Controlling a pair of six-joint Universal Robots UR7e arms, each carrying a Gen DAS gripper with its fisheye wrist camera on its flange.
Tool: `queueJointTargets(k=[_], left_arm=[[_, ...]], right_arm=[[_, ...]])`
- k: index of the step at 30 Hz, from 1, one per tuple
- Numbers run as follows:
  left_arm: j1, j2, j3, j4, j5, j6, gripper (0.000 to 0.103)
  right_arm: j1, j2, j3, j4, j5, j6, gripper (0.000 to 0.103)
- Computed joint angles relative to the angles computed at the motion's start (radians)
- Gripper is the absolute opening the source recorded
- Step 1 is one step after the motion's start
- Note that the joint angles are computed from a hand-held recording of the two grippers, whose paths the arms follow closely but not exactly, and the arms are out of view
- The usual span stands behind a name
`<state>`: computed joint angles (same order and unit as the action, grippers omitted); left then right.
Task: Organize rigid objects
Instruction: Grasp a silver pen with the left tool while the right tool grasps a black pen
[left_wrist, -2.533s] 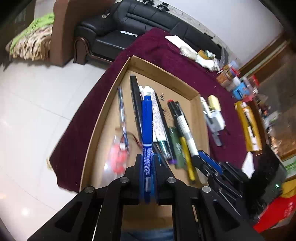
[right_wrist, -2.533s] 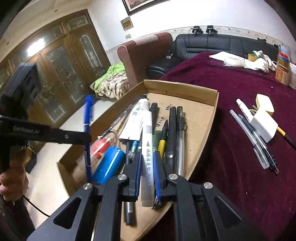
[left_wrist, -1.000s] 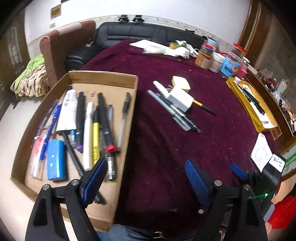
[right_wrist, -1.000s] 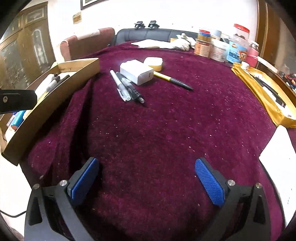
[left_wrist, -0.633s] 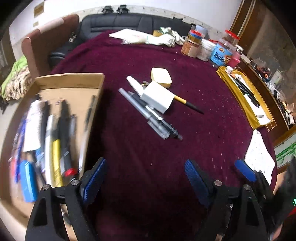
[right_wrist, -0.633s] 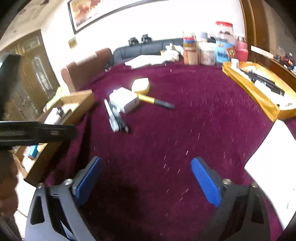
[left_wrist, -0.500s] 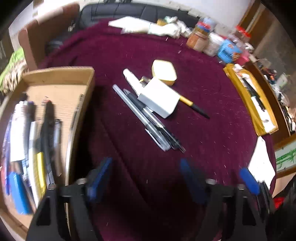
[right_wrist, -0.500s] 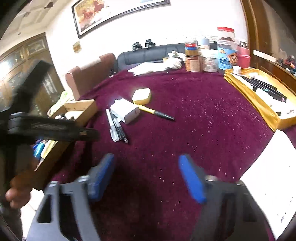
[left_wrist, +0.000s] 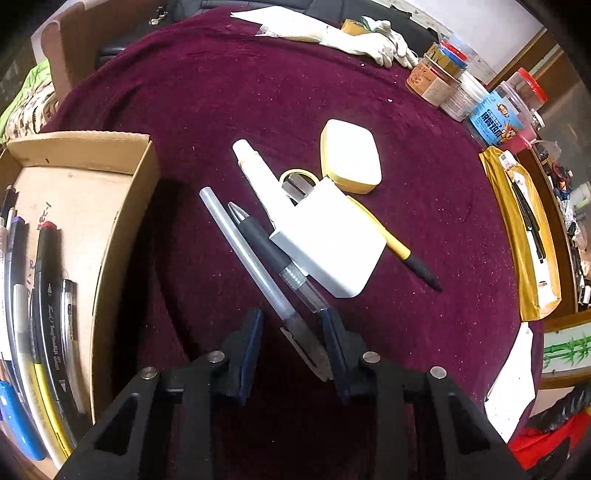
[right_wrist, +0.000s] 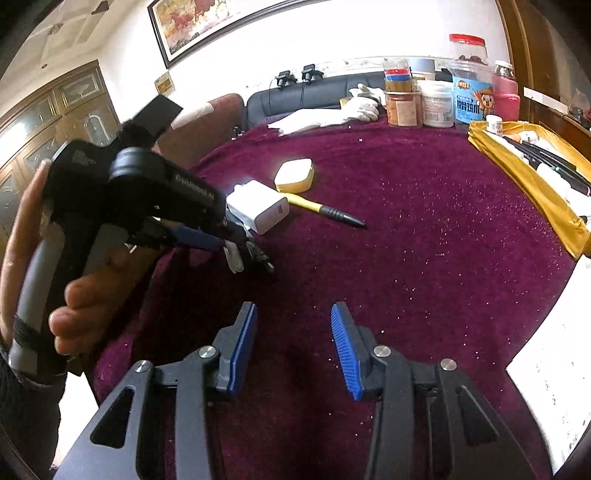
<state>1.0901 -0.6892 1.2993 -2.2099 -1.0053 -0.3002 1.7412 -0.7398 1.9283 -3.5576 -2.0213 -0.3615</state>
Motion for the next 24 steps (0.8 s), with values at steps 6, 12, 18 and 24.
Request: queueJointTargets(k=[6,12,18,24], left_arm=[[-0.006,-0.047,0.065,0.008,0.050,0.052,0.017],[-0.008,-0.082,0.147,-0.098,0.070,0.120,0.014],[0.039,-0.226,0.314,-0.244,-0.140,0.107,0.009],[0.050,-0.284,0.374,-0.296,-0.199,0.141,0.009]], right_arm=[[0.002,-0.002,-0.013,0.031,0.004,-0.006,0.041],[0.026,0.023,-0.111,0.150,0.006,-0.062,0.041],[0.024,0.065,-0.252,0.369,0.025,-0.099,0.030],[0.042,0.159,-0.418,0.516,-0.050,-0.137,0.019]])
